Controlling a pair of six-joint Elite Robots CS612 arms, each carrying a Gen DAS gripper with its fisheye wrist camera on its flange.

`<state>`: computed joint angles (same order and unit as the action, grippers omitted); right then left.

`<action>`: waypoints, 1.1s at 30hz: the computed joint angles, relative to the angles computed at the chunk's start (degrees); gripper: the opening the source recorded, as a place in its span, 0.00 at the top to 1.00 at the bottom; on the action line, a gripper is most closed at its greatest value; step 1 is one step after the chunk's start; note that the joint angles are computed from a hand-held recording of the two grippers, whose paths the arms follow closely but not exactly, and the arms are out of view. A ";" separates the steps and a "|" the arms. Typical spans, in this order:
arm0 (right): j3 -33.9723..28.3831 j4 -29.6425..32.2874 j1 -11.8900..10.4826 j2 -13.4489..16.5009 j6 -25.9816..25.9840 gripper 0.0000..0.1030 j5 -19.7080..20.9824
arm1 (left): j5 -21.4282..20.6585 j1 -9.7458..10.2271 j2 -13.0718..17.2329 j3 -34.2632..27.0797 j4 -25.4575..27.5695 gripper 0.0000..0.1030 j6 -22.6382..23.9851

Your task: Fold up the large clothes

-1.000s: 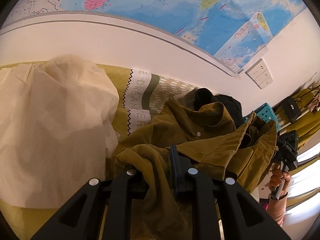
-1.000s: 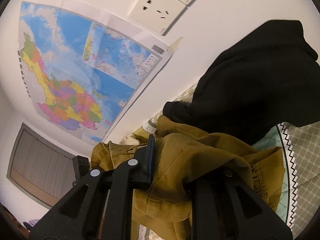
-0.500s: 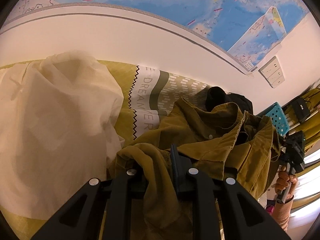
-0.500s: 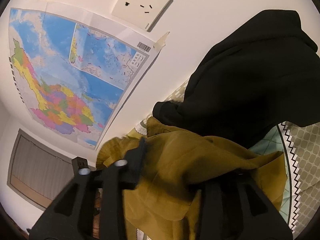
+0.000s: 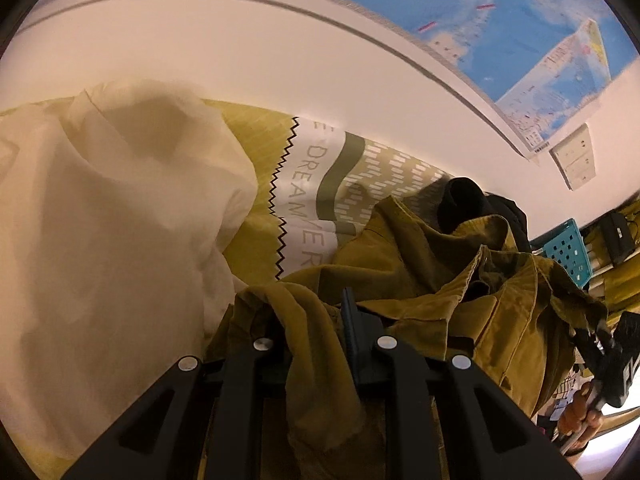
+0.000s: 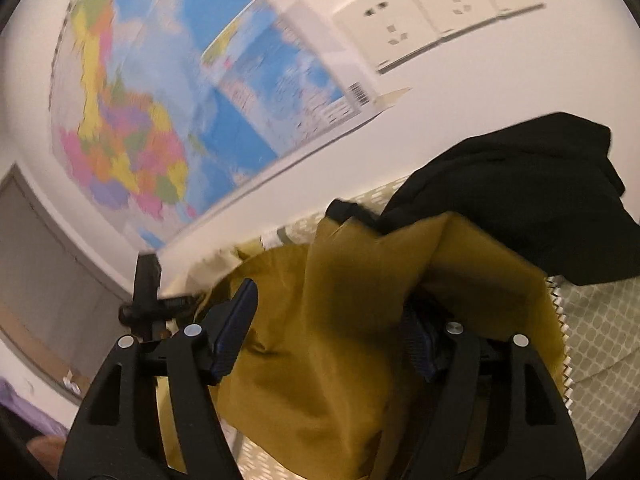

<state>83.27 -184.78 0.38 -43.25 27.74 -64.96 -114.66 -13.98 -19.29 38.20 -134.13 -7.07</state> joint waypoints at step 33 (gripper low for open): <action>-6.03 15.82 3.86 3.37 -15.97 0.46 -15.34 | 4.87 -2.40 -7.12 15.57 -12.45 0.40 13.34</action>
<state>77.24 -168.96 4.24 -39.88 11.77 -80.31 -109.79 -16.38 -26.41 53.76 -146.58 6.27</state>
